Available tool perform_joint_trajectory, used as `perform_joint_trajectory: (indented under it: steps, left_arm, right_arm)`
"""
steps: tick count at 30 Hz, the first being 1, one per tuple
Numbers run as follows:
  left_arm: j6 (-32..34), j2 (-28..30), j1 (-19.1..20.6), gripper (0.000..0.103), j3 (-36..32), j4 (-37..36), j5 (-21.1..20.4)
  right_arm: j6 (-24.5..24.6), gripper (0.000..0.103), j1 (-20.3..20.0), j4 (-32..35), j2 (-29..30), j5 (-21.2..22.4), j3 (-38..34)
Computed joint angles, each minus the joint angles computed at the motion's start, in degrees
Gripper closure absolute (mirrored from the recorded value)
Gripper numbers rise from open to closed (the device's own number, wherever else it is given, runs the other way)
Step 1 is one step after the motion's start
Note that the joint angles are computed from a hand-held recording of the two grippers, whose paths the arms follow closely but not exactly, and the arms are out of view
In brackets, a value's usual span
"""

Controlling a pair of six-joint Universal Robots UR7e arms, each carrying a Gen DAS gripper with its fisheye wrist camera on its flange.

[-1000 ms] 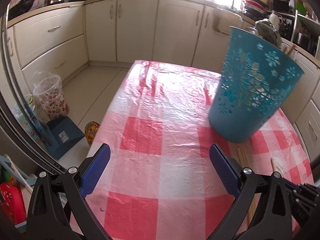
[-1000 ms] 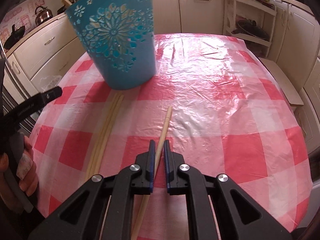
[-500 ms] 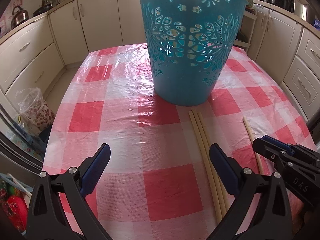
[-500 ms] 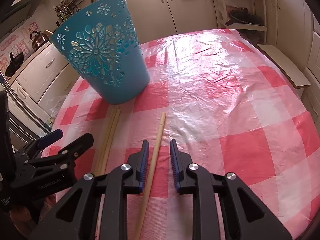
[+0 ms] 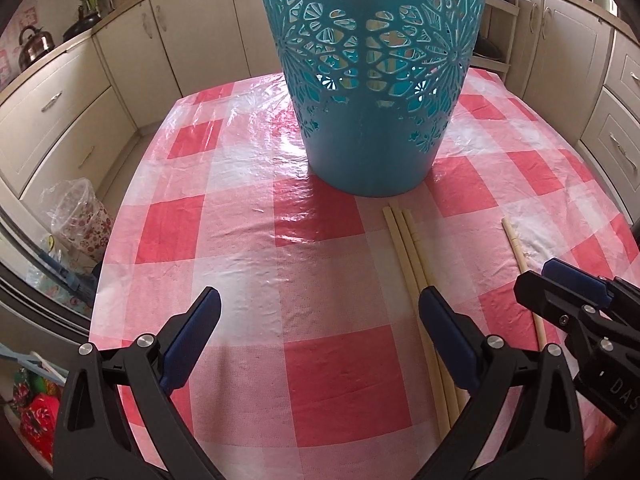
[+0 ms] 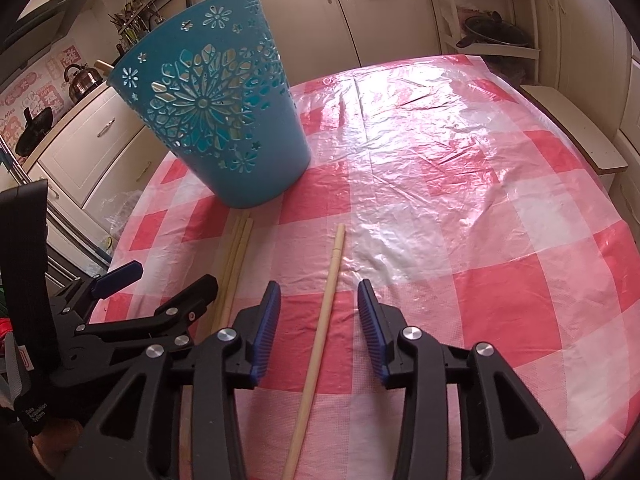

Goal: Organize utensils
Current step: 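Move the left gripper back to the sticks and grasp another stick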

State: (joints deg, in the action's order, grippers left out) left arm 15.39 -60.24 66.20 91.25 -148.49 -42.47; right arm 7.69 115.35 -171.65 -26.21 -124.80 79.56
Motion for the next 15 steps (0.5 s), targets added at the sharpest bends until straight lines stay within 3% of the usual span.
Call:
perform_joint_trajectory:
  steps: [15]
  left_arm:
    - [-3.0, 0.8, 0.5, 0.008, -1.9, 4.0, 0.2]
  right_arm:
    - [0.2, 0.058, 0.0, -0.4, 0.0, 0.2, 0.1]
